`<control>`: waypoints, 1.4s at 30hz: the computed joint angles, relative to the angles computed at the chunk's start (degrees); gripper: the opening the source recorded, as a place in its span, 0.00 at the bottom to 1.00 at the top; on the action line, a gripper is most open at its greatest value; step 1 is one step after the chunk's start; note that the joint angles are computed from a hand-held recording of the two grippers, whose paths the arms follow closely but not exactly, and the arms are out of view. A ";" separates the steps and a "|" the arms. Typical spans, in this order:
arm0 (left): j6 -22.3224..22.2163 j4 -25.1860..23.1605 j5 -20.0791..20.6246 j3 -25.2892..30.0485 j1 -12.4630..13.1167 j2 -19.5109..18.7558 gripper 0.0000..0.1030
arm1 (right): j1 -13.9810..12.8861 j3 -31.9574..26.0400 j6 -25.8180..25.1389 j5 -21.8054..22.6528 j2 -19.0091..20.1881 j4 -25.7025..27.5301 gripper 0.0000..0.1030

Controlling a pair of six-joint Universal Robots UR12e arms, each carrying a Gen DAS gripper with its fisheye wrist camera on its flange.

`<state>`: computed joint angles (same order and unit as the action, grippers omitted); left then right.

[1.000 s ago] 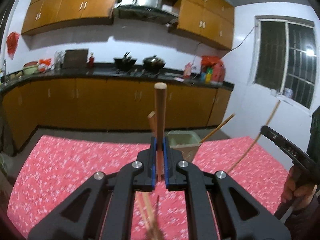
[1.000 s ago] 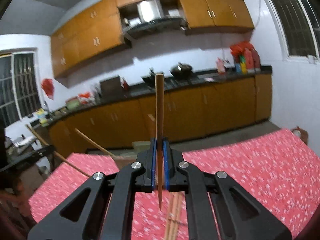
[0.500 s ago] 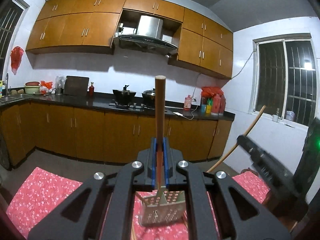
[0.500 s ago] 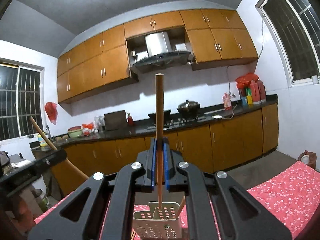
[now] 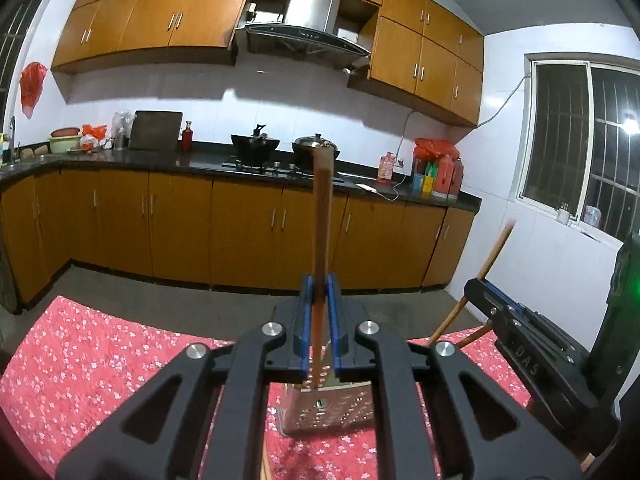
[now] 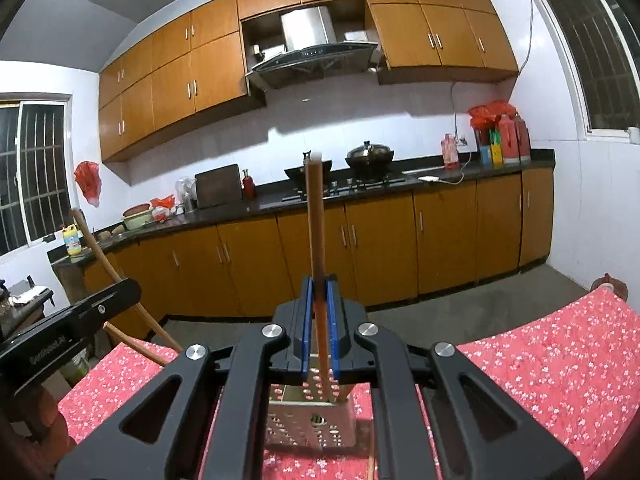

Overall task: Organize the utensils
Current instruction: 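Open the left gripper into the holder while the right gripper drops its chopstick in, then lower the left gripper and grasp a chopstick while the right gripper grasps another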

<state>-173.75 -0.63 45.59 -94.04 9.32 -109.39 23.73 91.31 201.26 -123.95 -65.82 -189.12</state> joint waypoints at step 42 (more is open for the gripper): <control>20.08 -29.43 11.20 -10.54 4.35 3.86 0.29 | -1.84 13.03 19.72 16.16 -5.91 31.86 0.10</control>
